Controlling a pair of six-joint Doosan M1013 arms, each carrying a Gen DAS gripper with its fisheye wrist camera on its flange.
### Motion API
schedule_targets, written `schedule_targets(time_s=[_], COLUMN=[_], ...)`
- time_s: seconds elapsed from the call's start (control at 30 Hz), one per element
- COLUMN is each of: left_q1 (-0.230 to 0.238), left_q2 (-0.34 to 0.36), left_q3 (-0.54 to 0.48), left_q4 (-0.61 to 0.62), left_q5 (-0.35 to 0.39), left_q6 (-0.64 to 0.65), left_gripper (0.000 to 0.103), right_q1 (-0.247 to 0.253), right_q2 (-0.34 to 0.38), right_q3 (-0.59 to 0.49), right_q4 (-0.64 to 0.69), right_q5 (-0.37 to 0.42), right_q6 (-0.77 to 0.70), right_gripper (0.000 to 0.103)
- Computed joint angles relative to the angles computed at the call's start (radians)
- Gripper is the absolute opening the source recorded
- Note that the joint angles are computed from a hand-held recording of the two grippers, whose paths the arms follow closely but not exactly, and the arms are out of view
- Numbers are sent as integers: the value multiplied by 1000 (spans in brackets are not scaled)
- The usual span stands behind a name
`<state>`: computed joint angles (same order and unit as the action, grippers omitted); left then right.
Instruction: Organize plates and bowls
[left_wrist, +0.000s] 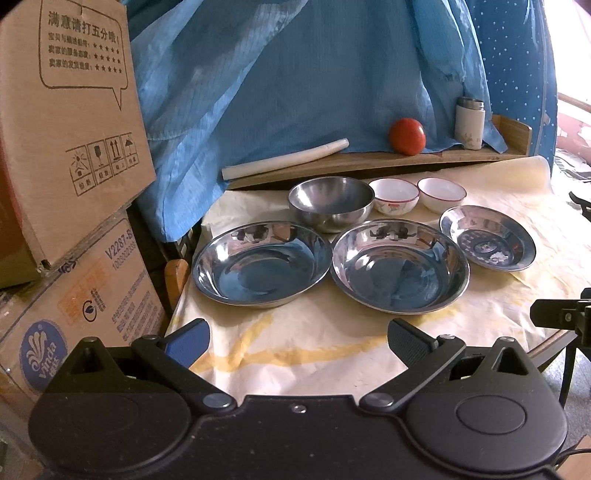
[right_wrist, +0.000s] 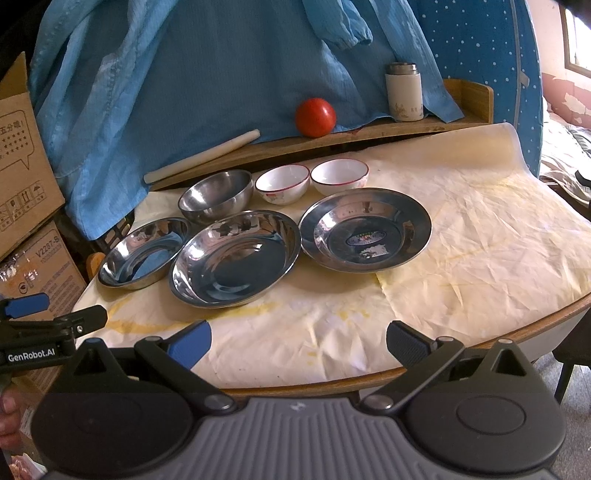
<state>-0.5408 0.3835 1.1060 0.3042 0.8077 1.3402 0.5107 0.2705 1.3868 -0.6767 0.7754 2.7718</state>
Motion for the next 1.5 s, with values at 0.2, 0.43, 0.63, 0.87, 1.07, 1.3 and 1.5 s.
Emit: schedule_targets(time_s=[0.2,0.43,0.63,0.87,1.07,1.3,1.5], left_q1=[7,20,21,25,30,44,55], left_q2=[11,29,62,115,175,230,253], left_q3=[-15,-42,-93,-176,-277,-366,-409], left_q4=[-22,-78,-94,-99,-80,-71,-69], left_q5=[12,21,54,120,227,330,389], left_q6=[14,36,7,-67,-214,-408,-553], left_gripper=[102,102,102,102,102,102,102], right_q1=[-5,-8,-31,-79,-128,-184,-219], right_q2=[7,25,38,69,114,192,289], right_q3=[-3,-37,-60,-115,-191,-314,-478], right_q4=[4,0,29,144,319,602,835], right_q5=[1,11,6,-30,-61,-41,107], right_q6=[-1,-26,-88,-274,-520,-879,-1073], right_gripper=[103,103,103,103,103,103,103])
